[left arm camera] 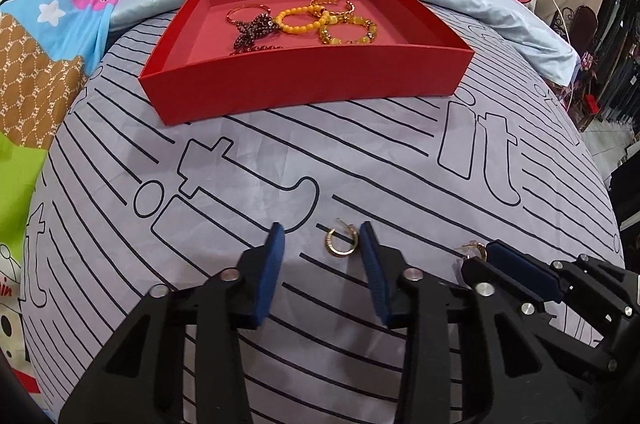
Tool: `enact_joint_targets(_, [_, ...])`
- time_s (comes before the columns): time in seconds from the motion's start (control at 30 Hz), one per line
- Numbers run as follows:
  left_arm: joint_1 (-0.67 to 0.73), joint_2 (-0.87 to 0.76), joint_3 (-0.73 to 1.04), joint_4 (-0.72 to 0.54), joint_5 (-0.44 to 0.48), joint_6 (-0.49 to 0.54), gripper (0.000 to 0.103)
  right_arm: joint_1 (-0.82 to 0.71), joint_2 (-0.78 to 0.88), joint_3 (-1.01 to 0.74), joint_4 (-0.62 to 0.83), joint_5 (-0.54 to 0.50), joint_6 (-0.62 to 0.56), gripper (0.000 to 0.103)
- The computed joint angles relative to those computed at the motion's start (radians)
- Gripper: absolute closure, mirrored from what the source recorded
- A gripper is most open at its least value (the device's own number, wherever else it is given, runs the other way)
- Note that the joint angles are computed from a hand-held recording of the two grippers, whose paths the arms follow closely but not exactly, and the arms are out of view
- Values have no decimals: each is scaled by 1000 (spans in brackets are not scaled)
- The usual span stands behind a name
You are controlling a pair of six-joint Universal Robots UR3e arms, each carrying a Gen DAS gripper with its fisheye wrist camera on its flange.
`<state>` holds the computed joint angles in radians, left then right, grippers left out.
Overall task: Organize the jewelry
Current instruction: 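Grasp a gold hoop earring with the left tool while the right tool grasps another, then carry both gold hoop earrings into the red tray and open both tools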
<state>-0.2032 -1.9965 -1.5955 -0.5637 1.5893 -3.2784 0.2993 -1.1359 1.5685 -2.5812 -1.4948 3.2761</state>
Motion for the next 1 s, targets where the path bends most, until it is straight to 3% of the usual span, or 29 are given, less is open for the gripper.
enact_joint_targets(0.27, [-3, 10, -2, -15, 1, 5, 86, 2, -10, 6, -6, -2, 2, 88])
enact_joint_targets(0.8, [5, 112, -98, -5, -12, -6, 87, 15, -64, 41, -29, -11, 6, 88])
enact_joint_targets(1.0, [41, 174, -145, -9, -64, -11, 87, 21, -76, 33, -27, -2, 7, 88])
